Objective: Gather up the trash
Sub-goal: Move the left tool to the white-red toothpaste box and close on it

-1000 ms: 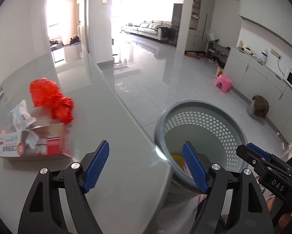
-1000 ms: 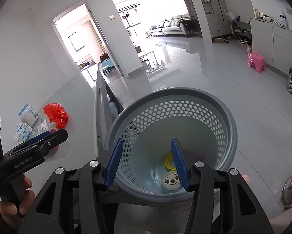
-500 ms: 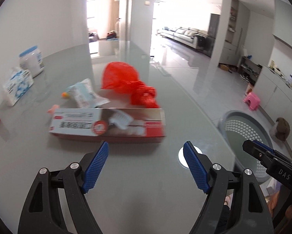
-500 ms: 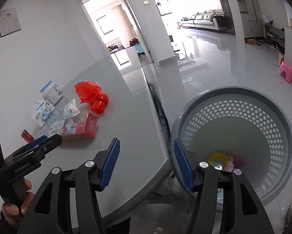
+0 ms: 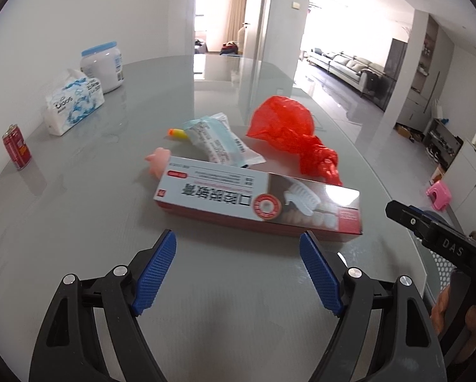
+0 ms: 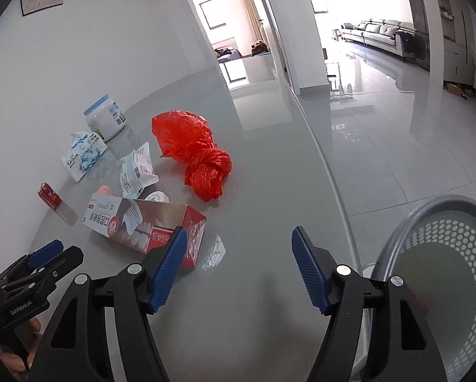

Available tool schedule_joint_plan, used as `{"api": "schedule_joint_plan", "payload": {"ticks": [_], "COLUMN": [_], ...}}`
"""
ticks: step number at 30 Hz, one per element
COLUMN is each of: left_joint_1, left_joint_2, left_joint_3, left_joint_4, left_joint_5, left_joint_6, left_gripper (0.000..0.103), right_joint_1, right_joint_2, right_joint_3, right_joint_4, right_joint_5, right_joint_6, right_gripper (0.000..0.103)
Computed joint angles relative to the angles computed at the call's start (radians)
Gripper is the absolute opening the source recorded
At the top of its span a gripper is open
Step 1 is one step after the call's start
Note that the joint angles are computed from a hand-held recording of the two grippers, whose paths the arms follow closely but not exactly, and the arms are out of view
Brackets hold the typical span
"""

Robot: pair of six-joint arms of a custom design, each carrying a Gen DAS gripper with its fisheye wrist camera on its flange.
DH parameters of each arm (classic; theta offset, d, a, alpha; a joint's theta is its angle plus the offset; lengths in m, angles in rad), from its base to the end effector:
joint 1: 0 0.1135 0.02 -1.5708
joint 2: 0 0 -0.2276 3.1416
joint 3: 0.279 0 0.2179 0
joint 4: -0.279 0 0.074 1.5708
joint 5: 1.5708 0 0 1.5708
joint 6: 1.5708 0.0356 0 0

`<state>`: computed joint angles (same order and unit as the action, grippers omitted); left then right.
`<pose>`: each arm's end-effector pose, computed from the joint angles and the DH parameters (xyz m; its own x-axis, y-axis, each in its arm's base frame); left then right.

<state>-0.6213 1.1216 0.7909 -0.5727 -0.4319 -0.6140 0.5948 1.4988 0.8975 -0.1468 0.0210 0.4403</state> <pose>0.1750 -0.1070 0.2237 -0.7052 -0.1386 -0.6953 -0.1080 0.9903 -0.0879 0.2411 0.1622 0.1969 -0.7430 0.0118 -0.6692 -0.2551 0.9194 0.2995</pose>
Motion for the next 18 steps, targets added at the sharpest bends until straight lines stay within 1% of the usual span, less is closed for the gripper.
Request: {"api": "schedule_joint_plan", "payload": {"ticks": [4,7,13,18], "left_joint_1": [0.064,0.082,0.106,0.116], "left_joint_2": [-0.016,-0.021,-0.035,-0.054], "left_joint_3": [-0.019,-0.02,-0.023,-0.033], "left_joint_4": [0.004,-0.006,-0.022,-0.035], "left_joint_5": [0.027,0.031,0.031,0.028], "left_joint_6": [0.019,0.016,0.022,0.018], "left_gripper": [0.078,0.078,0.078,0.079], "right_joint_1": [-0.019,-0.03,-0.049,-0.051], "right_joint_2": [0.098,0.157,0.236,0.277], "right_joint_3": [0.093,0.153,0.236,0.275], "right_joint_4": [-0.005,-0.019,-0.038,-0.064], "right_joint_5": [-0.018,-0.025,-0.024,-0.03], "right_joint_6": [-0.025,-0.044,-0.069,-0.104], "right_gripper": [0.066,0.066,0.066,0.066]}}
